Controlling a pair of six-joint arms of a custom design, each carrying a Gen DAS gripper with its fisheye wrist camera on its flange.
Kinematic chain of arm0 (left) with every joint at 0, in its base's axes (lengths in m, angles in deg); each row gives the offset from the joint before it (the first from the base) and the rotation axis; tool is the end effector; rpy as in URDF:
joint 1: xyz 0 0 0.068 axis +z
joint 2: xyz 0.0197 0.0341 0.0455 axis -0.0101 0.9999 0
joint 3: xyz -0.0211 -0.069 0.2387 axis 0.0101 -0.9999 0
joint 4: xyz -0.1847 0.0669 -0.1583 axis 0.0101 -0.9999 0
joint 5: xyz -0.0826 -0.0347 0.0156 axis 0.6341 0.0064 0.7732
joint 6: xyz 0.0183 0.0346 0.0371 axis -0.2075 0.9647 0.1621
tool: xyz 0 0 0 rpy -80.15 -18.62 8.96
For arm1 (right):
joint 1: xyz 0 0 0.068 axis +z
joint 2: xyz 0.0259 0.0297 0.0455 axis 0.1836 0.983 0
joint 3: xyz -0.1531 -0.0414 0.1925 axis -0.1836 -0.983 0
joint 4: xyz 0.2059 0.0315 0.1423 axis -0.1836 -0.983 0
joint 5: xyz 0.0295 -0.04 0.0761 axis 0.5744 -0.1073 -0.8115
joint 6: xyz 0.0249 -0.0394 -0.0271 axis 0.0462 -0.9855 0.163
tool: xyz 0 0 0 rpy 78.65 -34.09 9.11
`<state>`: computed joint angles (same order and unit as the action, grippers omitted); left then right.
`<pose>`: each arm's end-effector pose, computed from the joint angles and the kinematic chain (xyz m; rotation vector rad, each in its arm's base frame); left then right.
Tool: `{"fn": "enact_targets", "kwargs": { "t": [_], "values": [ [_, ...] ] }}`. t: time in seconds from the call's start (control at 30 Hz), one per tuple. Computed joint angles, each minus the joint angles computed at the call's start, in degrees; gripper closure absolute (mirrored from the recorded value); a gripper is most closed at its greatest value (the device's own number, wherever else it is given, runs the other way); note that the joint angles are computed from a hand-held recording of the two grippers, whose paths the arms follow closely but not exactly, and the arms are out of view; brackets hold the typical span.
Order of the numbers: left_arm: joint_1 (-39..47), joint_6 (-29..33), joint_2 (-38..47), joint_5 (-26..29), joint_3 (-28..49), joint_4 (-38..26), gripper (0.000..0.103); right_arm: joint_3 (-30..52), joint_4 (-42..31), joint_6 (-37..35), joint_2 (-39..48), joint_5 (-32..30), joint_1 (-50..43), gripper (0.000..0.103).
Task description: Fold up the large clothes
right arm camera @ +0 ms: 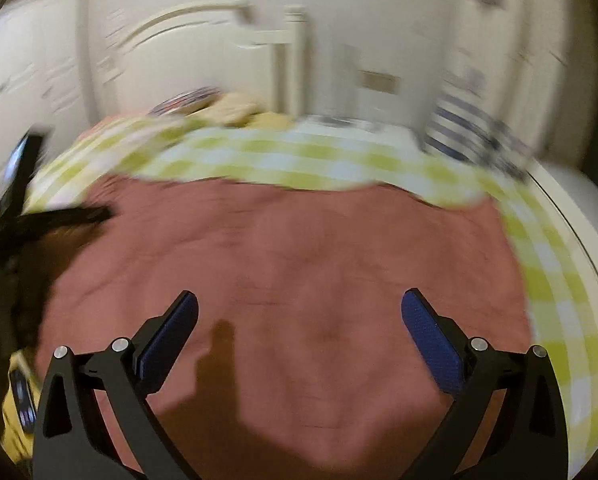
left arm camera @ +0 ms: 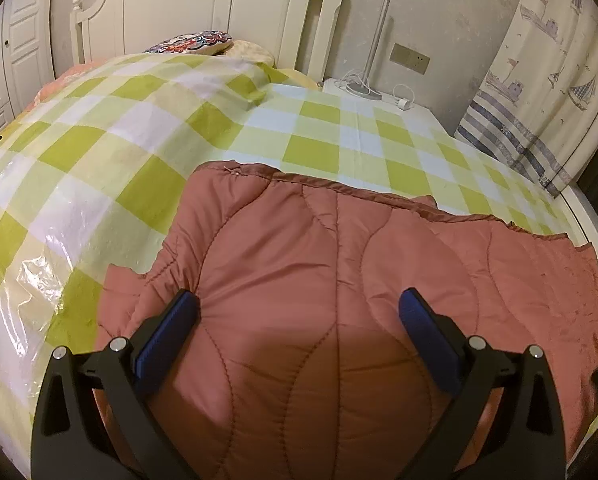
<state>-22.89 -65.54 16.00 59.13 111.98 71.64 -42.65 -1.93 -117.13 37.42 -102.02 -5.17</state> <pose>0.2892 -0.1080 0.0975 -0.3404 2.4037 -0.0862 0.2648 -0.0572 0.1080 -0.4513 2.2229 0.1962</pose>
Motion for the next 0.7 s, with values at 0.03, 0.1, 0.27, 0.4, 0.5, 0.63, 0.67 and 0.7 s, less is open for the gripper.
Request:
{"fn": "enact_targets", "kwargs": {
  "t": [0.03, 0.1, 0.27, 0.4, 0.5, 0.63, 0.67, 0.7],
  "values": [
    [0.02, 0.00, -0.02, 0.04, -0.03, 0.09, 0.002, -0.89, 0.15, -1.12, -0.38, 1.93, 3.13, 0.005],
    [-0.03, -0.41, -0.23, -0.14, -0.60, 0.93, 0.002, -0.06, 1.38, -2.24, 4.33, 6.52, 8.29, 0.005],
    [0.31, -0.81, -0.73, 0.36, -1.70, 2.19, 0.002, 9.25, -10.25, -4.91, 11.11, -1.45, 3.04, 0.005],
    [0.36, -0.74, -0.81, 0.40, -1.69, 2.12, 0.002, 15.78, -14.66, -4.26, 10.21, -0.19, 0.34, 0.005],
    [0.27, -0.96, -1.04, 0.46, -1.91, 2.32, 0.002, 25.73, -16.20, 2.00, 17.17, 0.67, -2.43, 0.005],
    [0.21, -1.14, -1.09, 0.50, -1.85, 2.28, 0.002, 45.59, -24.85, 6.53, 33.60, 4.57, -3.79, 0.004],
    [0.45, -0.97, -1.20, 0.65, -2.22, 2.63, 0.002, 49.97, -28.29, 7.14, 37.16, 2.56, -4.42, 0.004],
    [0.56, -1.07, -1.26, 0.79, -2.15, 2.38, 0.002, 51.46, -29.40, 7.66, 38.41, 1.95, -4.43, 0.004]
  ]
}}
